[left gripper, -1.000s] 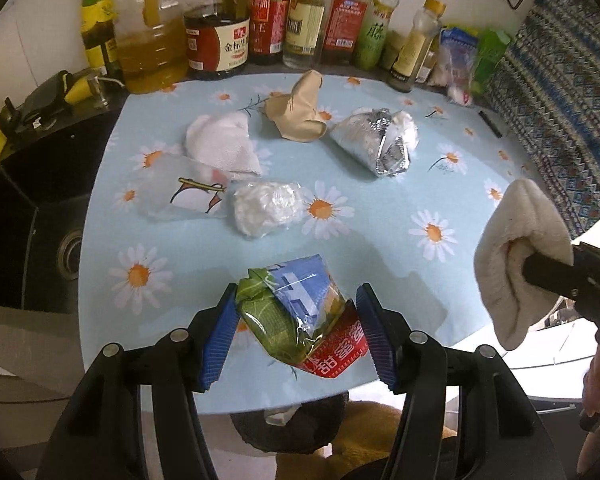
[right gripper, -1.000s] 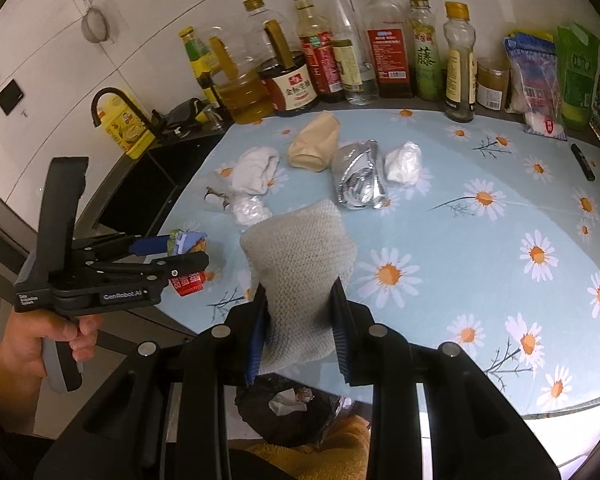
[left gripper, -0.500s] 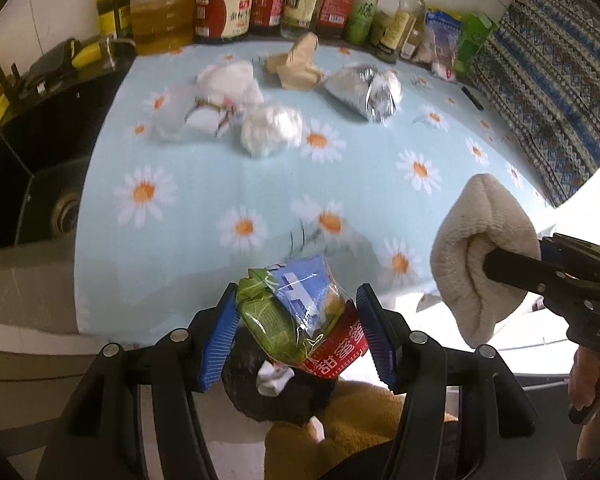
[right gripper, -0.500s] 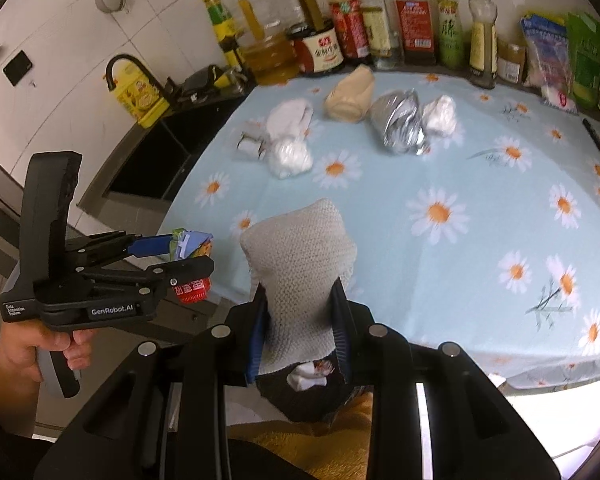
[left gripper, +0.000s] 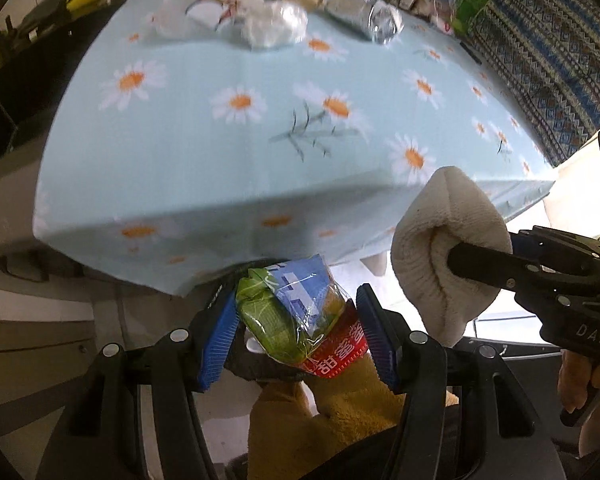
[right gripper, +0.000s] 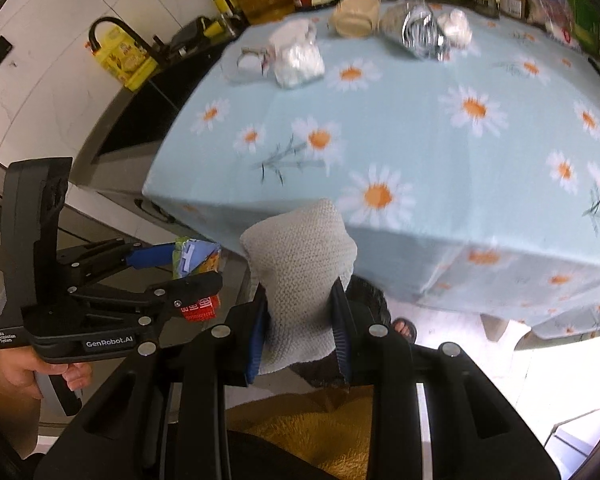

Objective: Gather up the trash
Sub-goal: 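Carry both held items down over the black trash bin, then open both grippers to drop the items into the bin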

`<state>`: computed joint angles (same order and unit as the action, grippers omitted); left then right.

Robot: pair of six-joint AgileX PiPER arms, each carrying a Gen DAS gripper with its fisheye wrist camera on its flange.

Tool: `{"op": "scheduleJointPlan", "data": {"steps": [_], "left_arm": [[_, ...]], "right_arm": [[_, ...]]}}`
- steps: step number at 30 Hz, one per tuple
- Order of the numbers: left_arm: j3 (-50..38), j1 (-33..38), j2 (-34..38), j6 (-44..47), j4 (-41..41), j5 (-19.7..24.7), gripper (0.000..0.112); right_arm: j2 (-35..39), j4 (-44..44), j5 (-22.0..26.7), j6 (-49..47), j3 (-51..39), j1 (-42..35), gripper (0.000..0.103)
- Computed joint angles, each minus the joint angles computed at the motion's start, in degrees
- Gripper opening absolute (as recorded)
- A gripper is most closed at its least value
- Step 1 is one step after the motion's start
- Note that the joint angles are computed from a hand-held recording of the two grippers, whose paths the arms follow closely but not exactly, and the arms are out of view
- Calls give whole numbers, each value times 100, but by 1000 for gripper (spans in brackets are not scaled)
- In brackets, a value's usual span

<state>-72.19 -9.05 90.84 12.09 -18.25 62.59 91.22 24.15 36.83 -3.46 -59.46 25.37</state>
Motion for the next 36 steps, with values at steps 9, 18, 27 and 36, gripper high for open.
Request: {"op": "scheduleJointPlan", "data": {"steps": [9, 18, 27, 36], "left_arm": [[833, 114, 135, 234, -190, -330, 57], [1130, 273, 347, 408, -204, -409, 57], [1041, 184, 422, 166, -76, -405, 67], [1028, 222, 453, -53, 77, -359, 67]], "right_arm": [[507, 172, -162, -8, 193, 170, 31], [923, 546, -247, -234, 257, 183, 32], [959, 670, -267, -271, 233, 91, 46], [968, 1158, -140, -703, 277, -146, 52]]}}
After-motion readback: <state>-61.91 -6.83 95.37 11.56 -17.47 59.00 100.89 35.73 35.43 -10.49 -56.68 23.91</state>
